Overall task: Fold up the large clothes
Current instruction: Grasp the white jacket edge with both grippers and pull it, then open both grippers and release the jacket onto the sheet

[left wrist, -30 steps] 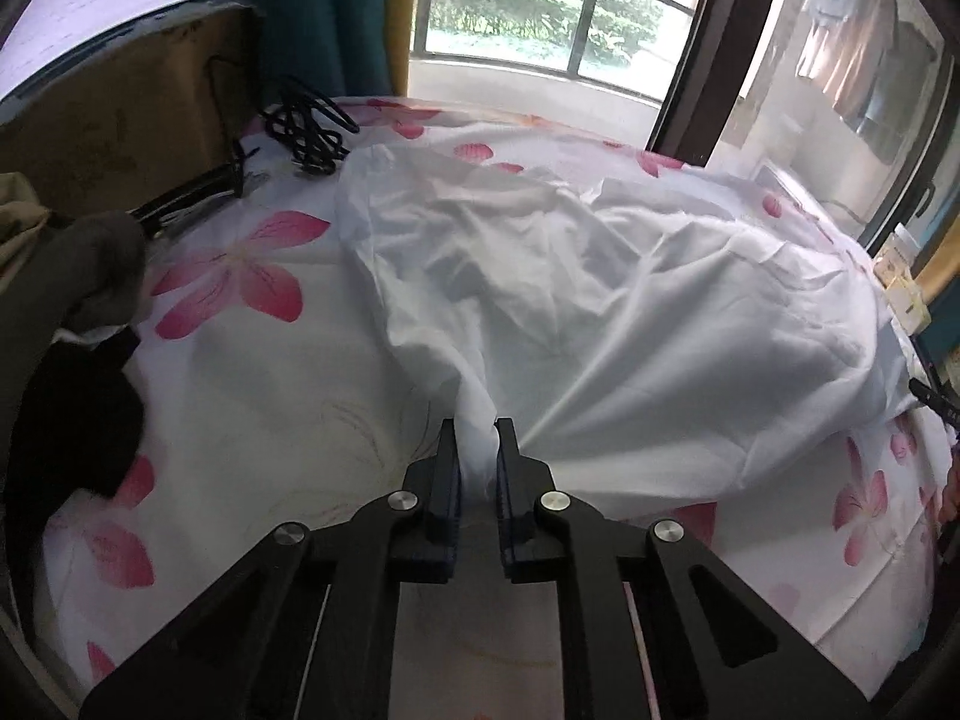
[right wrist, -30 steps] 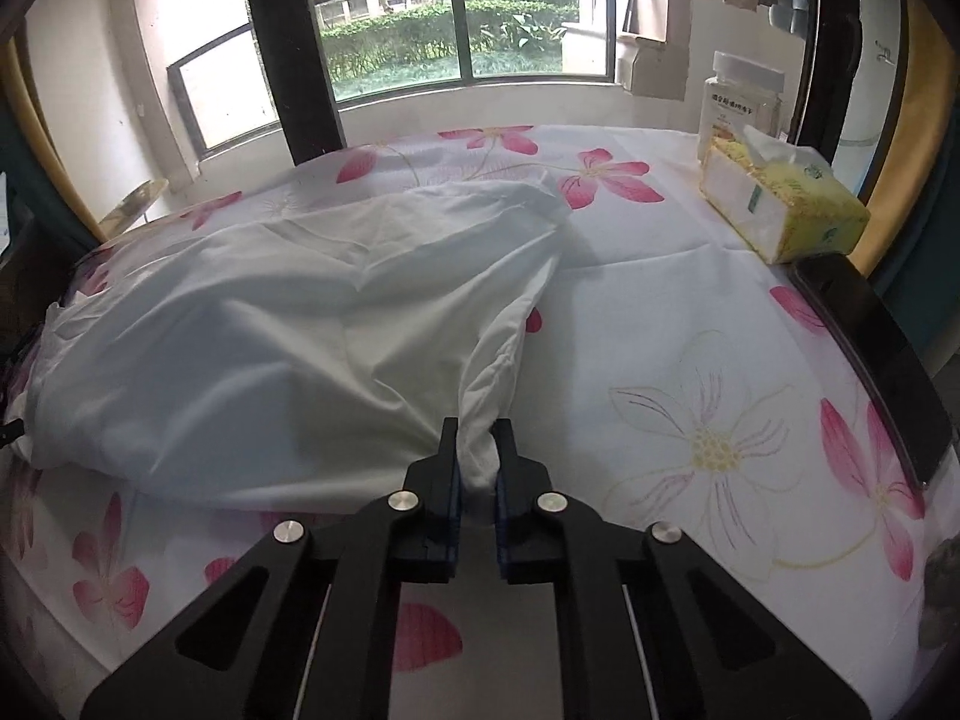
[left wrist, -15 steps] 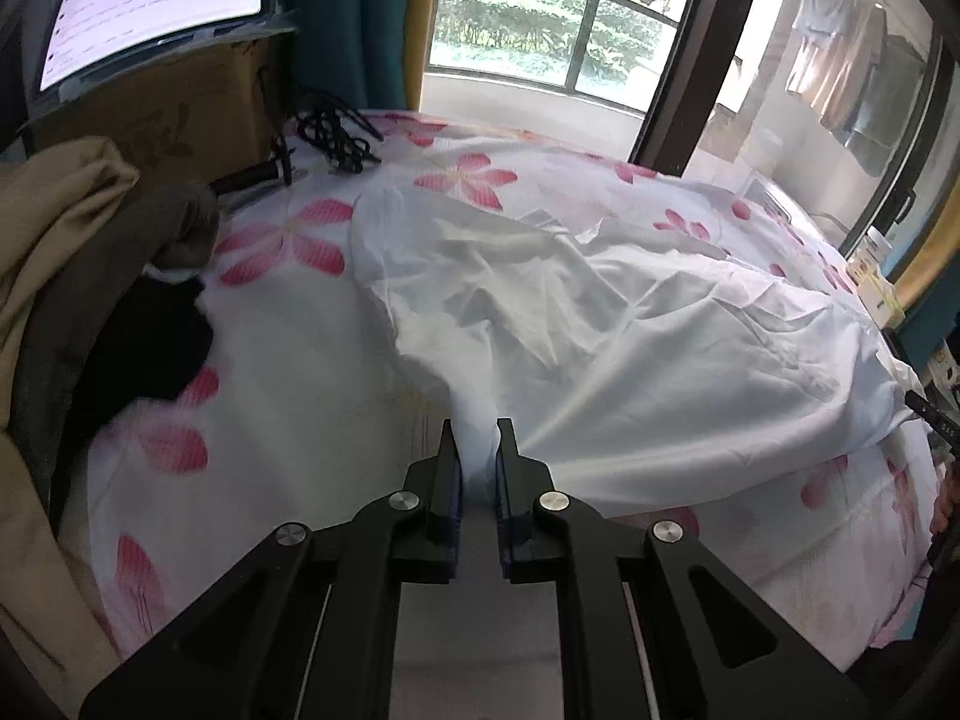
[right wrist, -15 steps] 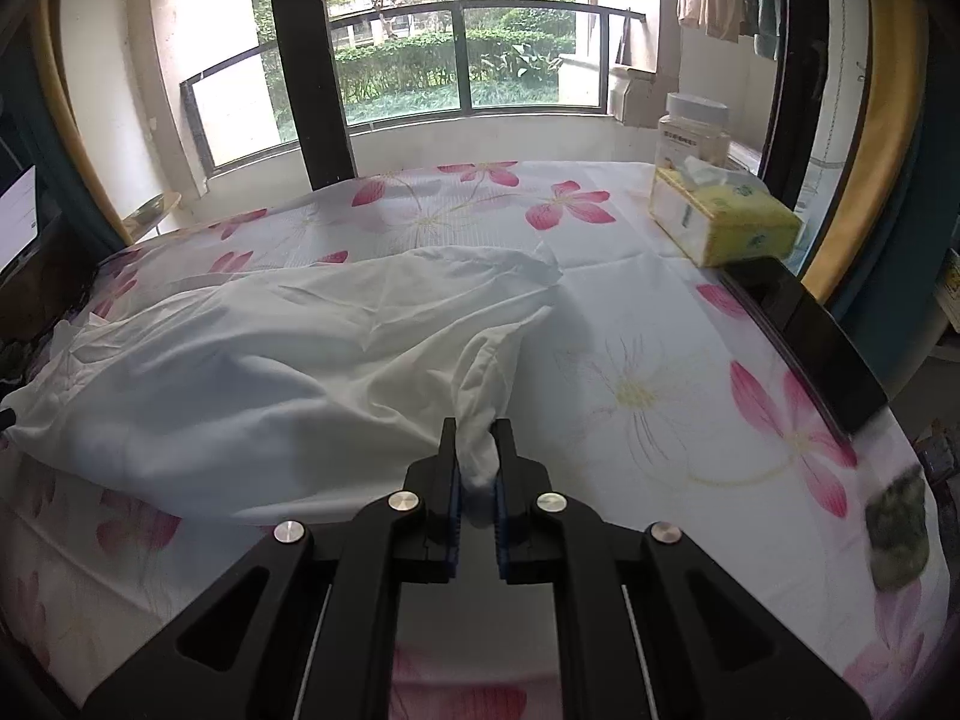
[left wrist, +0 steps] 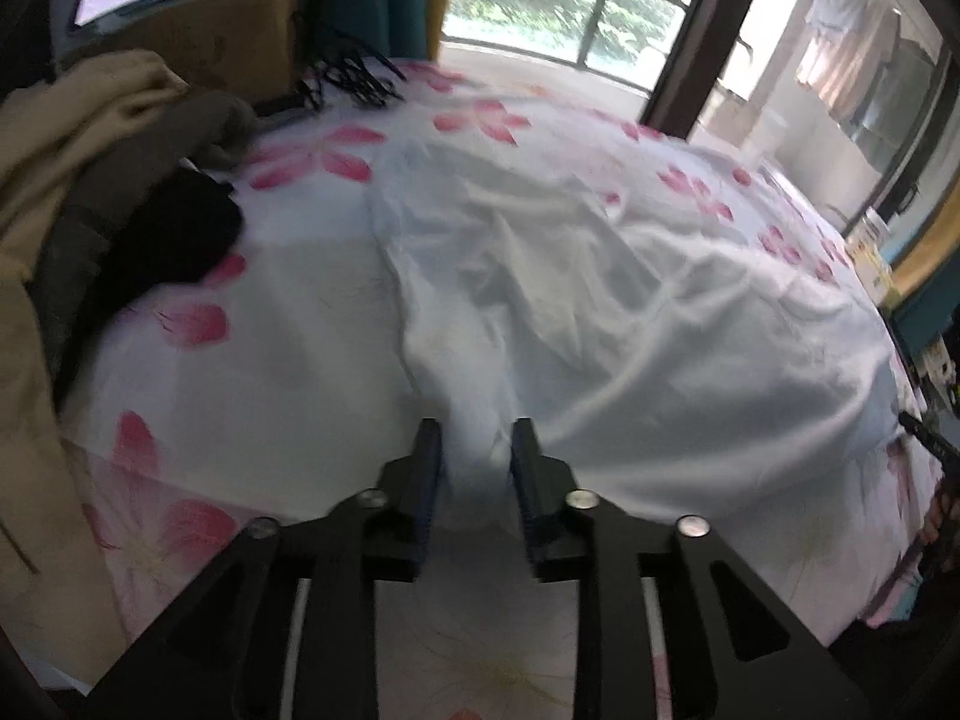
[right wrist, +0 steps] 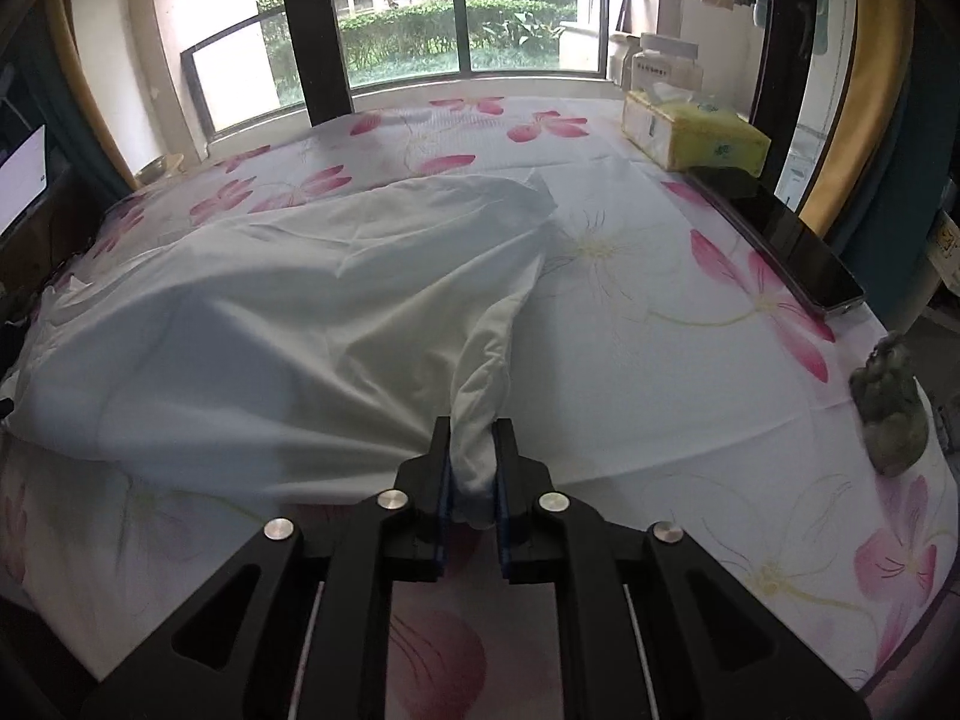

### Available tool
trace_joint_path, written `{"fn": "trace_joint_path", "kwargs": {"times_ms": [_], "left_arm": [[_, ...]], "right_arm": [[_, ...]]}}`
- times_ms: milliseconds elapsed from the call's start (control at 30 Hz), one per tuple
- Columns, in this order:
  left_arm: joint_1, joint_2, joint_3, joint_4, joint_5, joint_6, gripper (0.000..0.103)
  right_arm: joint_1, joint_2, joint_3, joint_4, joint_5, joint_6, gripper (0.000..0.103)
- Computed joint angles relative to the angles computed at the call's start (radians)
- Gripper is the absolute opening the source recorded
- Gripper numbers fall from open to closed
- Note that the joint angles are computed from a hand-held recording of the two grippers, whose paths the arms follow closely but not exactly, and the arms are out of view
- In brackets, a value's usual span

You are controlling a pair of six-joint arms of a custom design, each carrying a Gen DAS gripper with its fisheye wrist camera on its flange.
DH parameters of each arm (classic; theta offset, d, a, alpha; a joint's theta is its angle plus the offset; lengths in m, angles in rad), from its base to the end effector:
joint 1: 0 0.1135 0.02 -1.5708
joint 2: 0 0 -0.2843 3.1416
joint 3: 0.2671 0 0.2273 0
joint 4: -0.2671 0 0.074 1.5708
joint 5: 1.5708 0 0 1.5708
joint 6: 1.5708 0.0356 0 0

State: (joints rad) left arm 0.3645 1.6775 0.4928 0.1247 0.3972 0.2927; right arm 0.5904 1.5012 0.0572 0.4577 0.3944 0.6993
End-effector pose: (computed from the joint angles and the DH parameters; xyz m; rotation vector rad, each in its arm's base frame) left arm 0.2297 0.0729 0.1225 0.0420 2.5260 -0.2680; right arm 0.1293 0.0702 0.0981 0.2799 2.4342 0.0518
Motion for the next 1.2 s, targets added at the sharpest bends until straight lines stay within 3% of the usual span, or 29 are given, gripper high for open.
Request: {"fn": "trace_joint_path", "kwargs": {"times_ms": [67,200,467,800,933,1200], "left_arm": [[0.022,-0.027,0.016,-0.012,0.018,-0.014,0.036],[0.027,-0.054,0.058,-0.039,0.027,-0.044,0.04],[-0.082,-0.038,0.118,-0.018,-0.01,-0.132,0.04],[-0.199,0.109,0.228,0.02,-0.074,-0.207,0.041],[-0.218,0.173,0.285,0.014,-0.1,-0.225,0.041],[-0.229,0.291,0.407,-0.028,-0.158,-0.234,0.041]], "right_arm": [[-0.018,-0.041,0.025,-0.086,-0.004,-0.015,0.026],[-0.051,-0.163,0.064,-0.24,0.006,-0.049,0.031],[-0.175,-0.219,0.113,-0.285,-0.035,-0.105,0.035],[-0.352,0.058,0.299,-0.139,-0.145,-0.302,0.035],[-0.429,0.181,0.402,-0.15,-0.196,-0.35,0.055],[-0.498,0.342,0.533,-0.151,-0.287,-0.398,0.055]]}}
